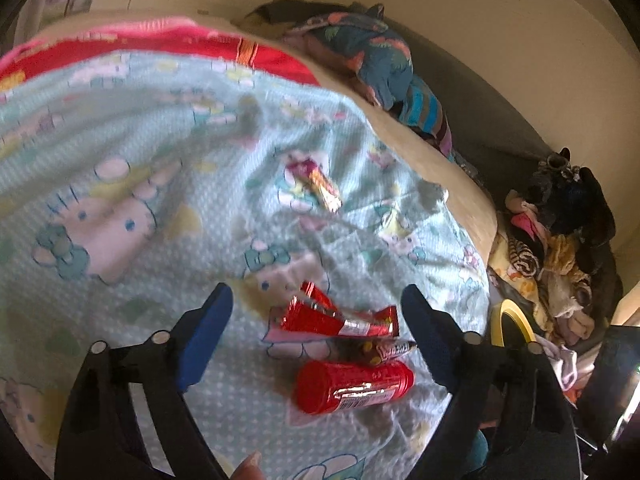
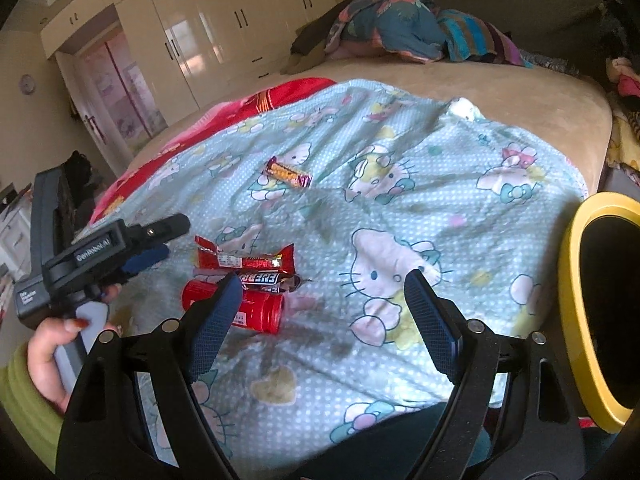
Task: Collect trash
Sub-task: 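Grasp the red candy wrapper with the left tool while the right tool grasps the chocolate bar wrapper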
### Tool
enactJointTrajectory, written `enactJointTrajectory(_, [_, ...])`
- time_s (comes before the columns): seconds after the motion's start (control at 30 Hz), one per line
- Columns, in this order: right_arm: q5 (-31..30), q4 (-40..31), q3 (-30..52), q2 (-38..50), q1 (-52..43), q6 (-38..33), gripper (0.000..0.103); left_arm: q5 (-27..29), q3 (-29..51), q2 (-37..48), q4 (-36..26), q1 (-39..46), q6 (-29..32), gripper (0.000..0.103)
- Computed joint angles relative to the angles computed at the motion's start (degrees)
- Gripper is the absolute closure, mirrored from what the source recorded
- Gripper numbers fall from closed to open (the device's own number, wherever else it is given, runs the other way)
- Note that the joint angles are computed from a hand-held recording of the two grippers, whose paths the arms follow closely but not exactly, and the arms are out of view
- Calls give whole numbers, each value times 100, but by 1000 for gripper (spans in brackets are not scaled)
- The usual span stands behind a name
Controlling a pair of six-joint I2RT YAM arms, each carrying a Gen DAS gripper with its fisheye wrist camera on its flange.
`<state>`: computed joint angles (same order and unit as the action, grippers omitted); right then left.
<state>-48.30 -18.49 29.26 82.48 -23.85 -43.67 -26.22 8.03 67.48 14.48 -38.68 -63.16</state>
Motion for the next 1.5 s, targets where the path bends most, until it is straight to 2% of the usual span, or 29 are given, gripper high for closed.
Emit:
enactJointTrajectory(0.23, [169, 286, 55, 401, 269, 309, 28, 629, -196, 1120, 1486, 332, -16, 27])
enactJointTrajectory(0.43, [172, 270, 313, 1003, 391, 478, 31, 825, -121, 1810, 2110, 494, 29, 36])
enactJointTrajectory(0.53, [158, 249, 388, 1158, 483, 542, 34, 869, -92, 1990, 2265, 563, 16, 48])
enactJointTrajectory(0.6, [124, 260, 416, 1219, 550, 596, 35, 865, -71, 2035, 2272, 593, 54, 65])
enactJointTrajectory(0.73, [91, 336, 448, 1309, 790, 716, 41, 965, -153, 2093, 2595, 734, 142, 79])
enactJointTrajectory(0.77, [87, 357, 449, 1324, 858, 750, 41, 954, -157, 2072, 2608, 741, 165, 91])
enactJointTrajectory(0.93, [134, 608, 422, 1414, 1216, 1057, 42, 743, -308, 1570, 2433, 761, 207, 91])
enactJointTrajectory(1.1, [154, 750, 514, 1692, 1512, 1445, 47, 458, -323, 413, 1434, 726, 364, 91])
enactJointTrajectory(1.2, [228, 846, 590, 1975, 1707, 1667, 60, 294, -287, -83, 942, 626, 413, 91])
enactJointTrajectory(1.27, [220, 995, 572, 2084, 1775, 1761, 81, 179, -230, -346, 642, 529, 444, 91])
enactJointTrajectory(1.43, [212, 1061, 645, 2216, 1807, 1823, 98, -103, -53, -572, 233, 298, 459, 91])
enactJointTrajectory(1.5, [129, 975, 700, 2265, 1750, 1778, 98, -177, -47, -709, 114, 268, 456, 91])
